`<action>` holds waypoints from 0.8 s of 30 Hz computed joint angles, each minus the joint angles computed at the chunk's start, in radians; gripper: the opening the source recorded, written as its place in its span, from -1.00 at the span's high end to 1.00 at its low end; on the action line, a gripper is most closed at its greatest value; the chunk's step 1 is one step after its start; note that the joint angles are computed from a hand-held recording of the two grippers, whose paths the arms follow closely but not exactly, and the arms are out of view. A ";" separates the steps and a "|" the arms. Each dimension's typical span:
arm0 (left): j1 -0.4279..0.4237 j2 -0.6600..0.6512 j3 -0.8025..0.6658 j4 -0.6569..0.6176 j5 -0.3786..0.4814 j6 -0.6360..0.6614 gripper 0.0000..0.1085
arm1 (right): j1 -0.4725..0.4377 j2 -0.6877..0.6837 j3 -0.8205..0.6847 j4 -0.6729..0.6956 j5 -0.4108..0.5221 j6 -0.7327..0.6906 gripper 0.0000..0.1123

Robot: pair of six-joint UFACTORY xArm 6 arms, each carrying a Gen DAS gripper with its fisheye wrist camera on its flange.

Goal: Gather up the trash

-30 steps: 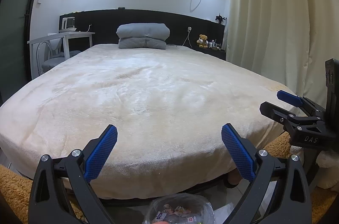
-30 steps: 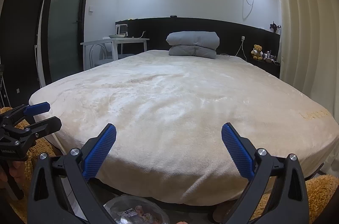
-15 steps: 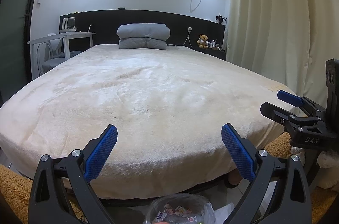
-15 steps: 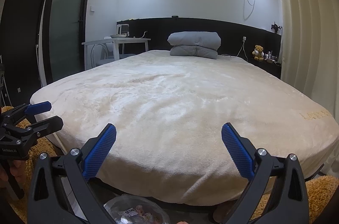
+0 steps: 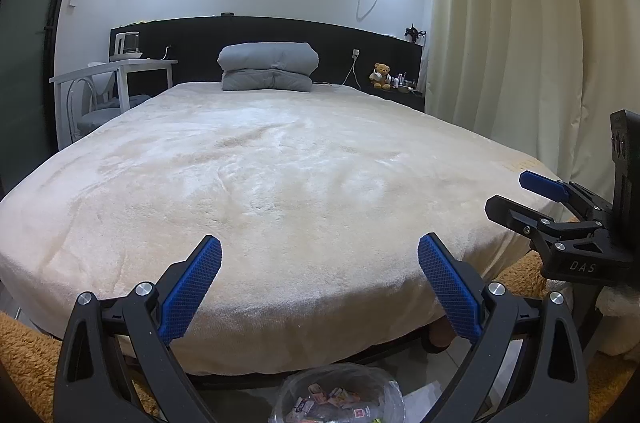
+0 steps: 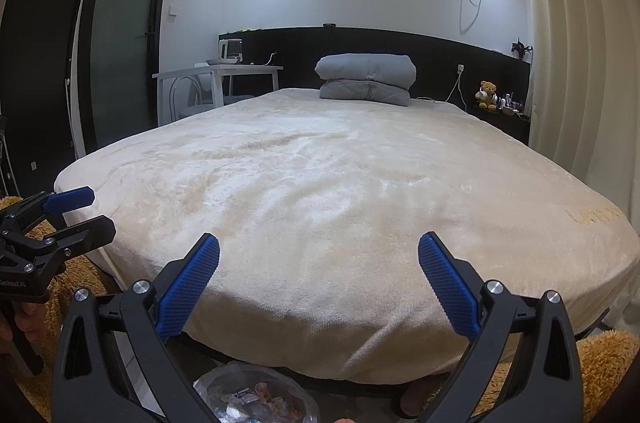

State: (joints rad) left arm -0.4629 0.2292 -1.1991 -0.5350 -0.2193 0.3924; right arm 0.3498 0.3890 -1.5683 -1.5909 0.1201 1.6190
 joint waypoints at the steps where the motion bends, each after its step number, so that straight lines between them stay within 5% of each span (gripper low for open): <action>1: -0.001 -0.001 0.001 0.000 0.000 0.000 -0.78 | 0.000 0.000 0.000 0.000 0.000 0.000 -0.75; 24: 0.002 -0.003 0.006 0.029 -0.003 -0.029 -0.78 | 0.001 0.000 0.000 -0.003 0.002 0.003 -0.75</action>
